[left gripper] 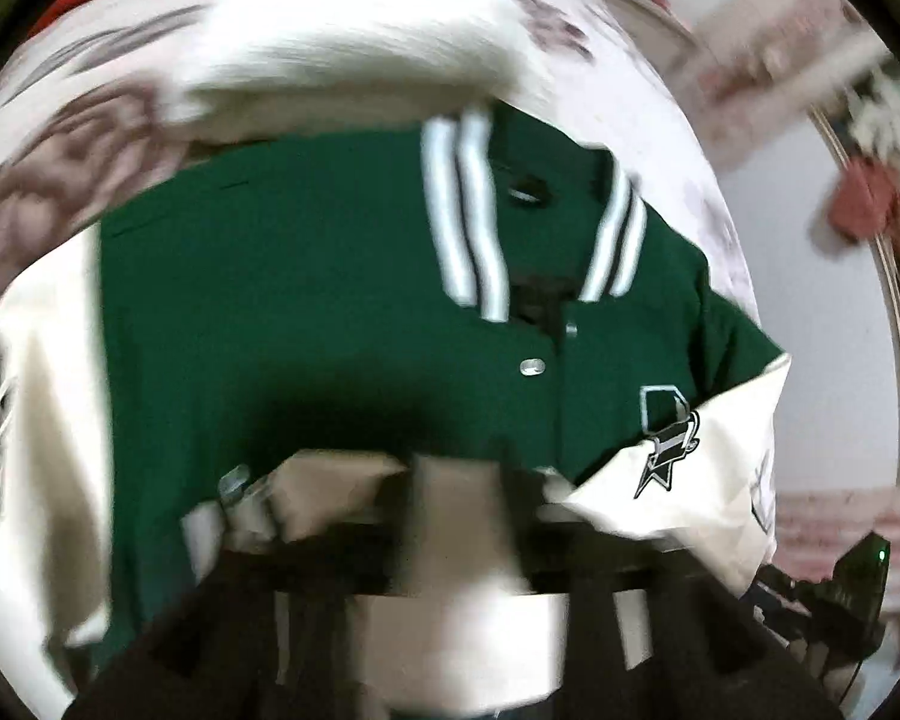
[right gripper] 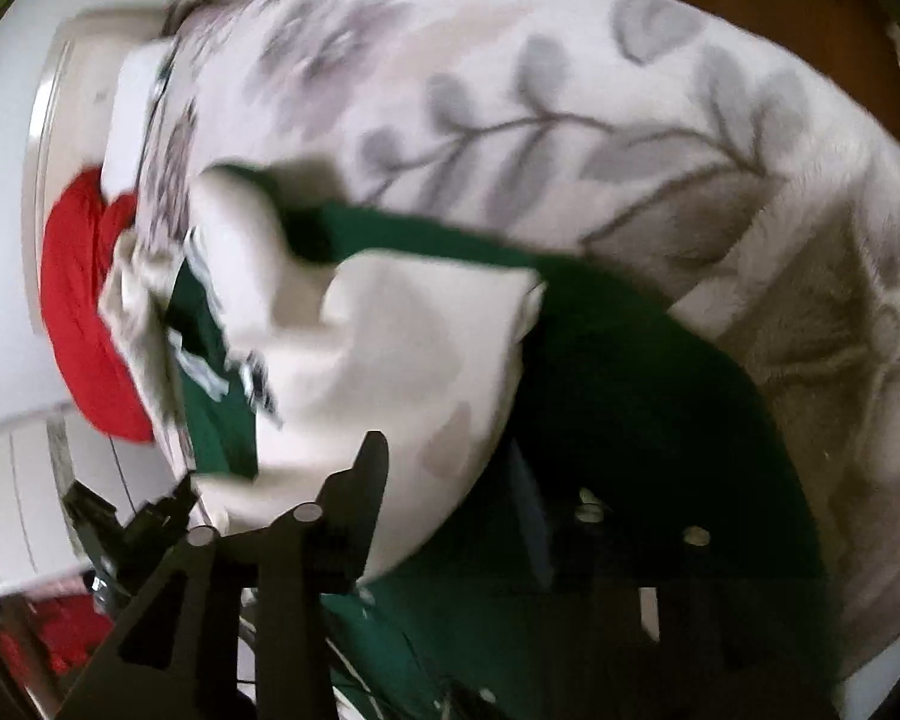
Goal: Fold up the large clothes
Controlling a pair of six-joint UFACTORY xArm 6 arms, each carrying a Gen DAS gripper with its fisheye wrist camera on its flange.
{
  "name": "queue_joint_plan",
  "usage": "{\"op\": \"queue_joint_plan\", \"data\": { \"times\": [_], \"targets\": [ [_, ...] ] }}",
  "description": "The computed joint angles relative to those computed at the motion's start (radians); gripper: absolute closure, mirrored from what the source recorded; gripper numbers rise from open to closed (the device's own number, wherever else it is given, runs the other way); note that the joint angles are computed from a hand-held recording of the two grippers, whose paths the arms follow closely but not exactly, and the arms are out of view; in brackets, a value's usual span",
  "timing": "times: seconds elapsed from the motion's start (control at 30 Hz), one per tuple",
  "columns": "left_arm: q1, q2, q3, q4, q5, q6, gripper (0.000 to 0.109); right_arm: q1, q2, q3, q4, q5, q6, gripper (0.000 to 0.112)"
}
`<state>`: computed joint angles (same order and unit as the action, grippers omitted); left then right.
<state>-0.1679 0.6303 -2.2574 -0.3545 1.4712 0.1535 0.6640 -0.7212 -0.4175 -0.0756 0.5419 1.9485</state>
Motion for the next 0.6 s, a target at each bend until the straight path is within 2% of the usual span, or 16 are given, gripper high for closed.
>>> {"op": "queue_joint_plan", "data": {
  "times": [0.03,0.07,0.13,0.2,0.33,0.37,0.4,0.47,0.5,0.6],
  "targets": [
    [0.019,-0.044,0.063,-0.002,-0.024,-0.002,0.015,-0.018,0.029,-0.032,0.034,0.007,-0.062,0.064],
    [0.046,-0.056,0.084,-0.006,-0.045,0.001,0.011,-0.034,0.049,-0.052,0.049,0.006,-0.095,0.061],
    [0.081,-0.107,0.171,-0.003,-0.044,-0.031,0.012,-0.015,0.042,-0.071,0.012,0.023,-0.06,0.06],
    [0.1,-0.137,0.273,-0.034,-0.042,-0.056,0.011,-0.055,0.084,-0.094,0.038,-0.007,-0.112,0.06],
    [0.05,-0.123,0.361,0.074,-0.12,-0.083,0.016,-0.054,0.118,-0.102,0.048,-0.013,-0.089,0.059],
    [0.04,-0.147,0.415,0.1,-0.176,-0.077,0.023,-0.049,0.118,-0.095,0.044,-0.022,-0.069,0.059],
    [0.036,-0.179,0.463,0.12,-0.23,-0.058,0.052,-0.044,0.117,-0.091,0.045,-0.026,-0.059,0.059],
    [0.05,-0.234,0.53,0.069,-0.283,-0.001,0.08,-0.047,0.129,-0.097,0.06,-0.023,-0.081,0.059],
    [0.063,-0.276,0.575,0.05,-0.311,0.03,0.09,-0.043,0.131,-0.105,0.056,-0.007,-0.087,0.059],
    [0.116,-0.359,0.666,0.078,-0.362,0.055,0.092,-0.046,0.137,-0.114,0.07,0.01,-0.12,0.059]
  ]
}}
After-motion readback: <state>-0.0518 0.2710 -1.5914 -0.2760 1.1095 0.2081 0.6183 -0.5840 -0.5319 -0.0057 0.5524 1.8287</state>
